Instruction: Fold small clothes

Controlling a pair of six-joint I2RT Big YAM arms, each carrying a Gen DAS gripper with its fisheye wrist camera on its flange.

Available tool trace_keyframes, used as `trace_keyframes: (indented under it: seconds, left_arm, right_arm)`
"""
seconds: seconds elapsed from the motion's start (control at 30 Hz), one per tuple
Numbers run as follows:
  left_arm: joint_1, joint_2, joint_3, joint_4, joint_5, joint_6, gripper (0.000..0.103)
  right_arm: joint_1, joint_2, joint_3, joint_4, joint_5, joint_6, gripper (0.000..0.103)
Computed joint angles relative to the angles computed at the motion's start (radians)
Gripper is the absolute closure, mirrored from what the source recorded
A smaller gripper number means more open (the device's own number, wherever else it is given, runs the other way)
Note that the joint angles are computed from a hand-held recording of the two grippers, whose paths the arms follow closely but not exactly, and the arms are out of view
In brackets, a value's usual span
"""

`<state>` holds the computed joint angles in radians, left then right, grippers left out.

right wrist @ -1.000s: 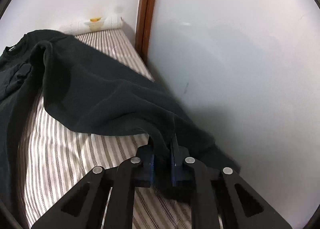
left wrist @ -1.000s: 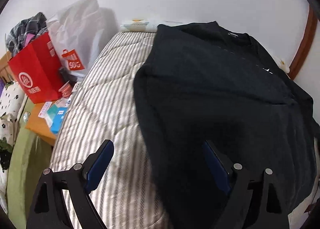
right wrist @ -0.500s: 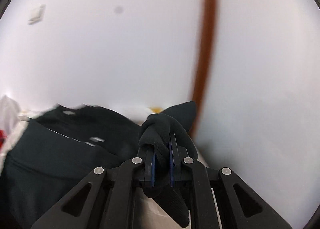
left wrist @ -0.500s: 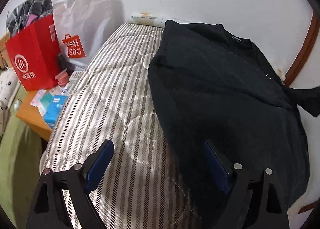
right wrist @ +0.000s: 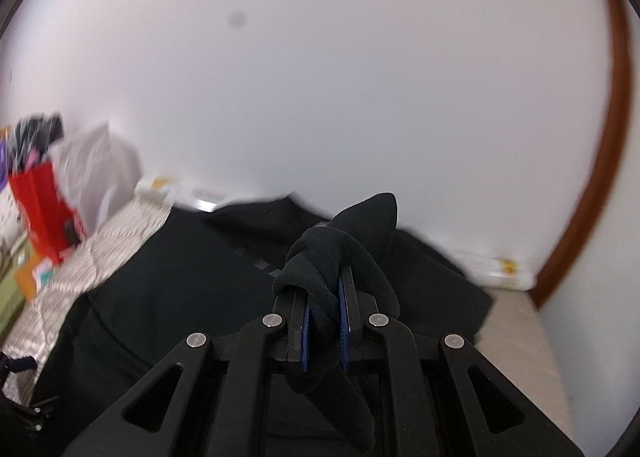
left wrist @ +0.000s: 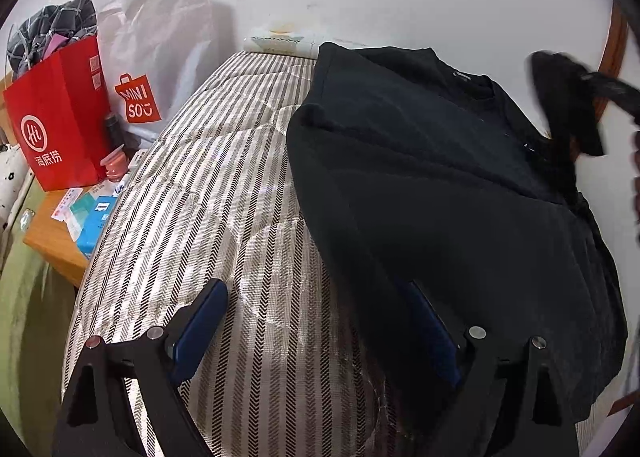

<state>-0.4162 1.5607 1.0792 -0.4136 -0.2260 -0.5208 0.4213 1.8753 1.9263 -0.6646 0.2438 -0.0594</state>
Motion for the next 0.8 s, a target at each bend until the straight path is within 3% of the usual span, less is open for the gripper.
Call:
trace_keyframes:
  seconds: [0.23, 0.3, 0.33, 0.37, 0.47, 0.63, 0.8]
  left_arm:
    - [0.007, -0.003, -0.005, 0.011, 0.024, 0.005, 0.01]
    - [0.006, 0.0, -0.002, 0.007, 0.024, 0.008, 0.009]
    - [0.005, 0.001, 0.0, 0.004, 0.023, 0.01, 0.008]
    - [0.004, 0.004, 0.004, -0.001, 0.02, 0.012, 0.008]
    - [-0.003, 0.012, 0.018, -0.022, 0.001, 0.02, 0.008]
    - [-0.016, 0.003, 0.045, -0.068, -0.012, 0.009, 0.009]
    - [-0.062, -0.007, 0.125, -0.104, -0.021, 0.038, 0.009]
  right_arm:
    - [0.044, 0.138, 0.055, -0.061, 0.014, 0.007, 0.09]
    - [0.04, 0.151, 0.063, -0.088, -0.011, 0.015, 0.085]
    - [0.034, 0.151, 0.067, -0.104, -0.031, 0.019, 0.069]
    - [0.026, 0.143, 0.061, -0.124, -0.046, 0.022, 0.046]
    - [0.005, 0.07, -0.042, -0.07, -0.072, -0.008, 0.021]
    - [-0.049, -0.121, -0.263, 0.025, -0.137, -0.042, 0.018]
    - [-0.145, -0.279, -0.453, 0.123, -0.174, 0.003, 0.017]
